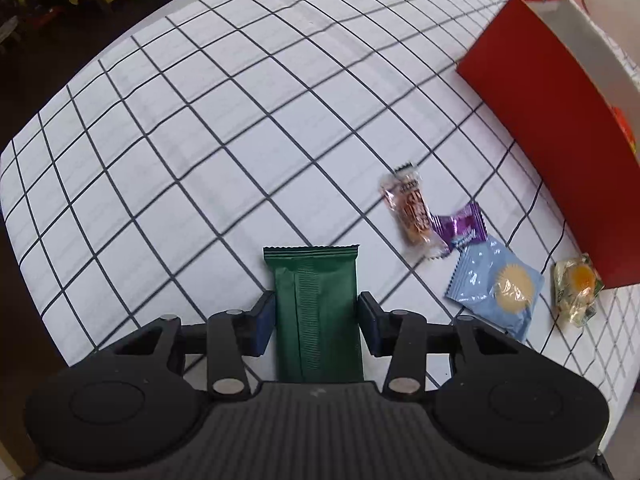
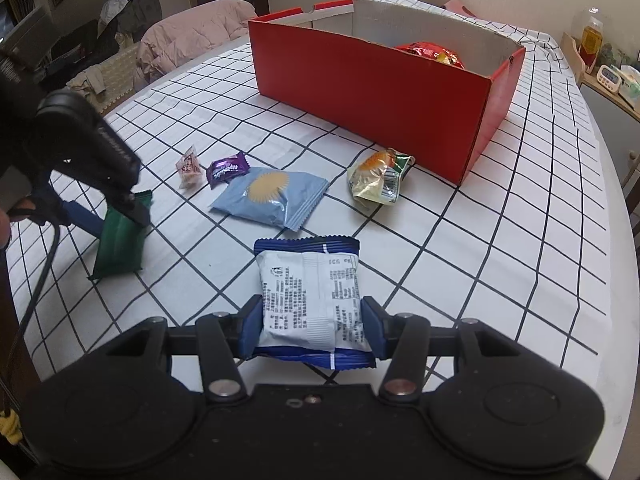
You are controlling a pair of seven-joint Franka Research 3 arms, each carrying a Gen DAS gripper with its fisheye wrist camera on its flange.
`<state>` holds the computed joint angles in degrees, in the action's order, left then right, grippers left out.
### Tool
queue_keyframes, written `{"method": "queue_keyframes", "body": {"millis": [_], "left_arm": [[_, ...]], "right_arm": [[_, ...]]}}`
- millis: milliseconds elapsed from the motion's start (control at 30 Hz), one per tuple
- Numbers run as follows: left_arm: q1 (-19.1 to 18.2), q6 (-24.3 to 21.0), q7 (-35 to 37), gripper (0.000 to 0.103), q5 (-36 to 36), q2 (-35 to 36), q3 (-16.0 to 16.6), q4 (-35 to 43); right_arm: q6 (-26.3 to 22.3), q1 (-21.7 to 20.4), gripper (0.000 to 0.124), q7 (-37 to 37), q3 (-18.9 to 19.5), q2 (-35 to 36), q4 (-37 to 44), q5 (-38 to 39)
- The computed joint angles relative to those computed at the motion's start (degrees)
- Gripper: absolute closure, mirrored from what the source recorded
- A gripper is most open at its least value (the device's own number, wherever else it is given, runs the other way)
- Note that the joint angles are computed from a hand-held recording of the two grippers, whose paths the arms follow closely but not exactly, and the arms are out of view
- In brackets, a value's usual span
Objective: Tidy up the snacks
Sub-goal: 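Lift and carry the green pack and white packet over the red box with both grippers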
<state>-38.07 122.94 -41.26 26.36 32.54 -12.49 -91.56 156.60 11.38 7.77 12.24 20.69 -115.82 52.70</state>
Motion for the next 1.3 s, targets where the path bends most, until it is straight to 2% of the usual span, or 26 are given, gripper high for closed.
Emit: {"method": "queue_keyframes", "body": {"millis": [100, 267, 500, 600, 667, 933, 967, 1033, 1067, 1100, 1200, 1300], "left_arm": [[-0.64, 1.05, -1.84, 0.060, 2.00, -2.34, 0.37, -2.72], [-1.31, -1.13, -3.08, 0.060, 5.04, -4.42, 0.23, -3.35], [-2.29, -6.19, 1.22, 0.061, 10.82, -4.71, 0.18, 0.57], [-2.25, -6.65, 4.65, 0.070, 13.17, -4.44, 0.40, 2.12], [-1.96, -6.51, 6.15, 0.070, 14.07, -4.61, 0.64, 2.27], [4.00, 4.04, 6.86, 0.068, 8.83, -9.49, -0.43, -8.51], [4.89, 6.08, 6.41, 0.065, 7.70, -9.94, -0.51, -10.03], [6.57, 11.19, 5.19, 0.046, 5.57, -10.75, -0.60, -13.43], [6.85, 12.74, 4.07, 0.043, 5.12, -10.89, -0.42, -14.52], [6.89, 13.13, 3.30, 0.042, 4.83, -10.70, -0.25, -14.93], [7.75, 10.22, 5.51, 0.042, 0.92, -8.76, -0.86, -13.26], [7.80, 11.01, 5.01, 0.042, -0.52, -7.58, -0.49, -12.93]], "right_arm": [[-0.58, -0.08, 0.073, 0.08, 0.10, -0.48, -0.25, 0.29], [-0.87, 0.12, 0.073, -0.76, 0.28, -1.62, -0.46, 1.74], [-1.40, 0.74, 0.073, -1.91, 0.31, -2.84, 1.41, 5.58], [-0.90, 1.22, 0.073, -1.71, 0.22, -2.55, 3.11, 7.08], [-0.14, 1.52, 0.073, -1.72, 0.30, -2.19, 4.15, 7.93], [2.70, 2.84, 0.073, 4.98, 0.21, -0.76, 5.28, 6.72], [2.96, 2.85, 0.073, 5.46, 0.39, -0.64, 5.19, 6.61], [3.67, 2.99, 0.073, 6.29, 0.76, -0.50, 4.92, 6.35], [3.95, 3.05, 0.073, 6.63, 0.92, -0.47, 4.80, 6.17], [4.22, 3.13, 0.073, 6.96, 1.05, -0.43, 4.69, 5.93], [5.04, 3.41, 0.073, 8.08, 1.31, -0.37, 4.33, 5.06], [5.85, 3.44, 0.073, 8.72, 1.56, -0.24, 4.04, 4.31]]}}
